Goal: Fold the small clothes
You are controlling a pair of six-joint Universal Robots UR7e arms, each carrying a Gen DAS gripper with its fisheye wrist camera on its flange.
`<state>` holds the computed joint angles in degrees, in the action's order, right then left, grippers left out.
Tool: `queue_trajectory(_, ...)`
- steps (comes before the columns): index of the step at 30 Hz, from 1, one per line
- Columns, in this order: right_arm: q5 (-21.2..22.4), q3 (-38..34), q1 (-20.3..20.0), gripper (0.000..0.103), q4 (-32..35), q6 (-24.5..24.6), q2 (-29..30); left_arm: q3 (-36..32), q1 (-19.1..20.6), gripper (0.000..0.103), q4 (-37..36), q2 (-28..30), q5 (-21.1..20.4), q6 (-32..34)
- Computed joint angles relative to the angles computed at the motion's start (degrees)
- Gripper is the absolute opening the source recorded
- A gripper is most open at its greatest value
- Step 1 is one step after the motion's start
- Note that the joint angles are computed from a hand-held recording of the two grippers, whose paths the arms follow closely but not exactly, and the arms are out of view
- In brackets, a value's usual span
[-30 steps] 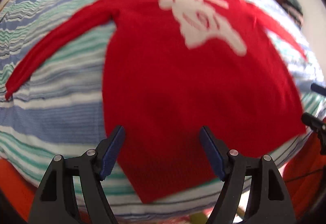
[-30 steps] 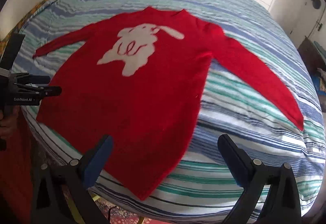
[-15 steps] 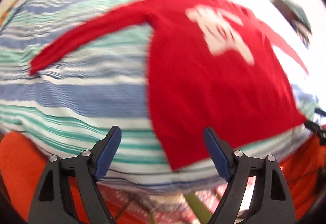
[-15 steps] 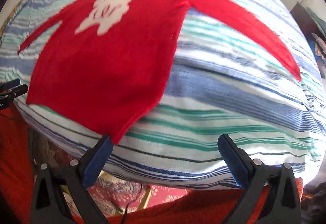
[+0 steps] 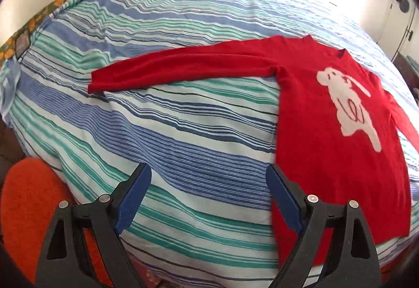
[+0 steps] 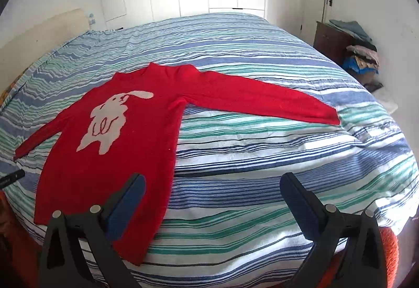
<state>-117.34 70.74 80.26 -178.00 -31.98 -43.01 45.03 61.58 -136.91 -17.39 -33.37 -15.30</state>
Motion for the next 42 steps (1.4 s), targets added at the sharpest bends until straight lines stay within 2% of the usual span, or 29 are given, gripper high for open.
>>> queue_trajectory(2, -0.1, -0.5, -0.7, 0.101, 1.2, 2.8, -0.2, -0.5, 0.1, 0.090, -0.8, 0.6, 0.0, 1.3)
queue_trajectory(8, 1.0, 0.6, -2.9, 0.101, 4.7, 10.7, -2.6, -2.4, 0.3, 0.092, 4.9, 1.4, -0.8, -0.2)
queue_trajectory(12, 1.8, 0.9, -3.7, 0.101, 5.6, 14.3, -3.2, -3.3, 0.5, 0.093, 7.4, 1.6, -0.6, -2.0)
queue_trajectory(16, 2.2, 0.8, -4.2, 0.101, 6.4, 16.3, -3.5, -5.6, 0.7, 0.094, 13.6, 2.2, -0.1, -5.4)
queue_trajectory(19, 2.3, 0.7, -4.4, 0.101, 6.9, 16.8, -3.5, -6.8, 0.7, 0.094, 16.0, 2.6, 0.1, -5.5)
queue_trajectory(21, 2.4, 0.8, -4.4, 0.101, 6.8, 16.8, -3.6, -6.4, 0.4, 0.096, 14.5, 2.6, 0.8, -4.2)
queue_trajectory(24, 2.4, 0.8, -4.3, 0.101, 6.8, 16.7, -3.5, -5.1, 0.4, 0.096, 11.7, 2.0, -1.7, -1.1)
queue_trajectory(29, 2.3, 0.6, -4.2, 0.101, 7.2, 16.5, -3.4, -5.7, 0.1, 0.096, 12.8, 2.6, -1.6, 0.9)
queue_trajectory(33, 2.2, 0.5, -4.1, 0.101, 7.0, 16.1, -3.2, -5.0, 0.1, 0.096, 10.4, 2.2, -2.1, 1.8)
queue_trajectory(39, 2.3, 1.0, -3.4, 0.101, 5.3, 14.5, -3.6, -3.1, 1.0, 0.096, 8.3, 0.2, -4.6, -3.2)
queue_trajectory(42, 5.3, 1.6, -3.0, 0.101, 6.7, 15.1, -5.7, -3.6, 1.7, 0.096, 9.9, -0.1, -6.1, -7.1)
